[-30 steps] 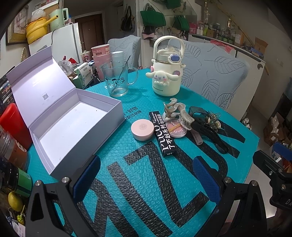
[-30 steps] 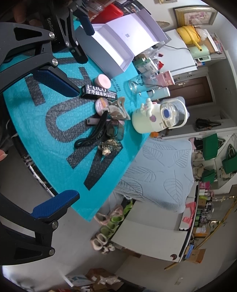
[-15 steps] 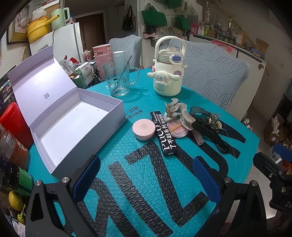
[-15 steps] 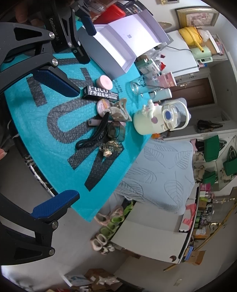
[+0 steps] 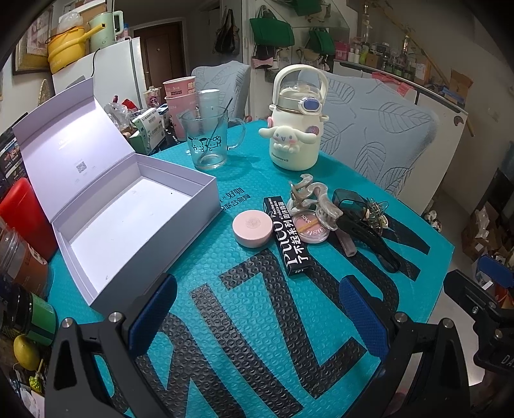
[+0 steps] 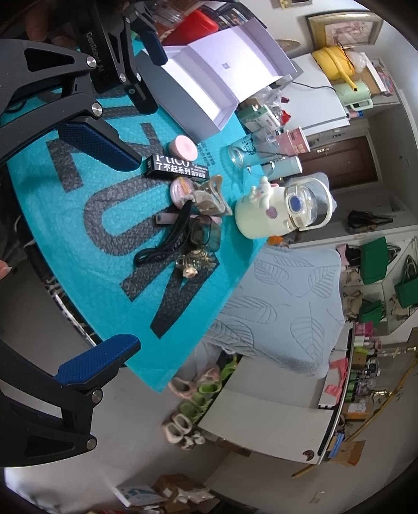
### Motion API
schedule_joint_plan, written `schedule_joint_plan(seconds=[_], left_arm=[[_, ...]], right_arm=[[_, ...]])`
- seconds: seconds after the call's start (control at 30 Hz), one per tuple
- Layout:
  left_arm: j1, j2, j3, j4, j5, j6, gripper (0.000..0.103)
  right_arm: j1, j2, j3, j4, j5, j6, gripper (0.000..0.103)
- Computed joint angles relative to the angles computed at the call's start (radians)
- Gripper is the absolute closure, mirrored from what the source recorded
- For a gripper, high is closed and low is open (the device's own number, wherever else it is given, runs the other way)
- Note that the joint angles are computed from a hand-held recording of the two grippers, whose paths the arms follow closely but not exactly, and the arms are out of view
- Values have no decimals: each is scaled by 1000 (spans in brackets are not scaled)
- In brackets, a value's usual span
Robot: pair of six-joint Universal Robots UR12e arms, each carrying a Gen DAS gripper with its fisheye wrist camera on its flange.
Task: Organize rigid objects
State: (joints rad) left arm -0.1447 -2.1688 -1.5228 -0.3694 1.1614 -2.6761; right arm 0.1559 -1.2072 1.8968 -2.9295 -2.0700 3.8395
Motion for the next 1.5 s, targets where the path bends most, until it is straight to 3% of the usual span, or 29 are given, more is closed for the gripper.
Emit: schedule_joint_plan(seconds=[0.3, 0.57, 0.9, 1.27, 1.4, 1.5], left_arm=[[0, -2, 6, -14, -1, 3, 0], [-4, -9, 18, -35, 8, 2, 0], [-18, -45, 56, -51, 76, -24, 0], [-30, -106, 128, -92, 94, -15, 0], [-37, -135, 166, -116, 96, -5, 12], [-42, -154, 194, -141, 100, 4, 14]], right_arm=[[-2, 1, -2, 5, 9, -12, 0], [-16, 10, 1, -45, 54, -66, 0], [-51, 40, 4, -97, 154, -124, 0], [-95, 74, 5, -146, 236, -142, 0], [-109, 83, 1, -139, 254, -138, 0], [-117, 89, 0, -138, 257, -131, 0]])
